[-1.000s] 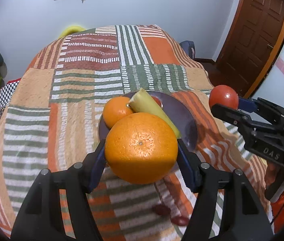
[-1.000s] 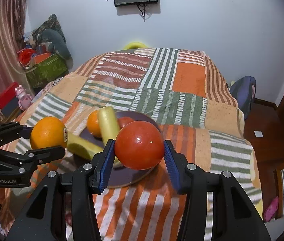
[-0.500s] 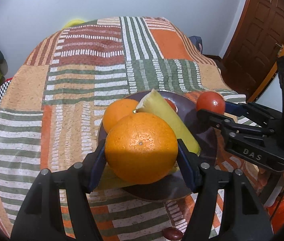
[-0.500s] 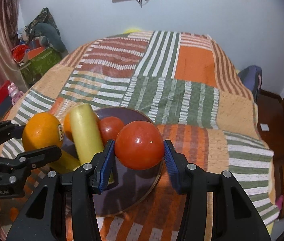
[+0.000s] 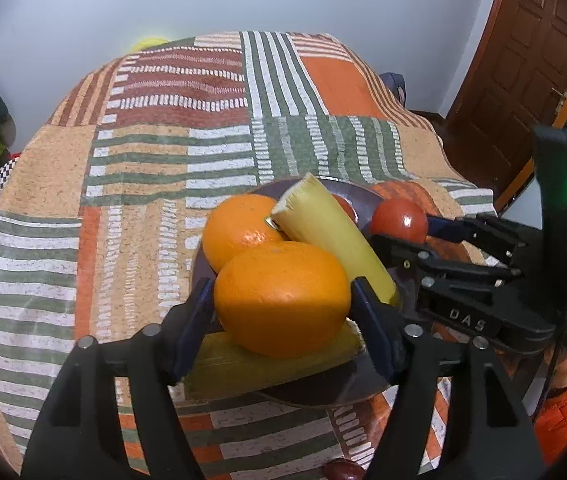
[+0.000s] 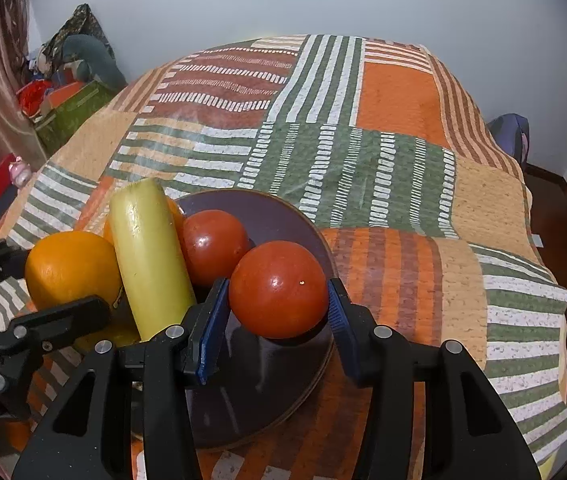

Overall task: Organize fruits
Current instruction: 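Carry the orange and tomato over the purple plate, lower them and open both tools, then grasp a small mandarin with the right tool while the left tool grasps another mandarin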

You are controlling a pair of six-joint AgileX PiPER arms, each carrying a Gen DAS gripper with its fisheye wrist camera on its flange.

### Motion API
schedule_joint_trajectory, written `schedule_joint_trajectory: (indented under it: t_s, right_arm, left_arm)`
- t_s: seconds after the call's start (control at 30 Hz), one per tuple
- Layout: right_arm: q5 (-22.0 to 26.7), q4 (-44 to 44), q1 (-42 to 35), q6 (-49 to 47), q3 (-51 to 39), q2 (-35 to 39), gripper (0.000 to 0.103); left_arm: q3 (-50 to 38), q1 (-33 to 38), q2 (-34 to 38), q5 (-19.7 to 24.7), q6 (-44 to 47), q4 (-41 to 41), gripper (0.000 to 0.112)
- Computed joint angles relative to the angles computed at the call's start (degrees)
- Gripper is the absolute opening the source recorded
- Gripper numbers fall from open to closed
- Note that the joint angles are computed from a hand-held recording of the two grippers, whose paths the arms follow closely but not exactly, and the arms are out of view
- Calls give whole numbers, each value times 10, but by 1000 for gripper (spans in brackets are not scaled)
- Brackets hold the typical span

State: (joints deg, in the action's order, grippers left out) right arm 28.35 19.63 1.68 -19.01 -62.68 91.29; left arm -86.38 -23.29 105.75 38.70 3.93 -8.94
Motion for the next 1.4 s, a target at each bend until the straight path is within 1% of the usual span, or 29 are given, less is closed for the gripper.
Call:
schedule_joint_trajectory:
  t_s: [0.1,0.3,0.37,0.43,0.47,0.5,0.53,0.7,0.93,1.07,1.17,1.27,1.33,1.4]
  right_arm:
    - [5,-8,4,5,-4,5,45]
    - [17,-48,15,38,-5,0,46]
    - [11,-74,23,60,4,-10,46]
    - [-1,-119,34,100,15,-24,53]
    - [-7,-142,39,121,20,-32,61]
    - [-11,-147,40,124,27,-42,67]
    - [-11,-144,40,121,29,-49,68]
    - [1,-172,55,152,47,-95,68]
    - [11,-154,84,180,98,-183,68]
    - [20,-231,137,273,127,-234,68]
    - [37,-288,191,352,149,-277,68]
    - [53,-345,245,431,165,-304,68]
    - [70,-397,294,501,176,-318,68]
    - [82,-424,336,553,187,-328,68]
  left_arm:
    - [9,1,-12,-9,0,1,75]
    - [26,-2,-37,-14,-6,13,76]
    - [38,0,-53,-13,0,6,76]
    - [49,0,-67,-12,2,7,78]
    - [58,-2,-76,-13,-1,12,78]
    - [62,-2,-83,-12,-1,14,78]
    - [68,-2,-92,-12,-1,17,78]
    - [98,3,-142,-4,-1,23,79]
    - [151,21,-222,19,17,10,81]
    - [198,31,-278,32,22,11,81]
    - [232,33,-316,41,23,17,81]
    - [278,37,-370,53,30,16,81]
    - [304,36,-402,62,32,18,81]
    - [328,34,-431,68,29,26,81]
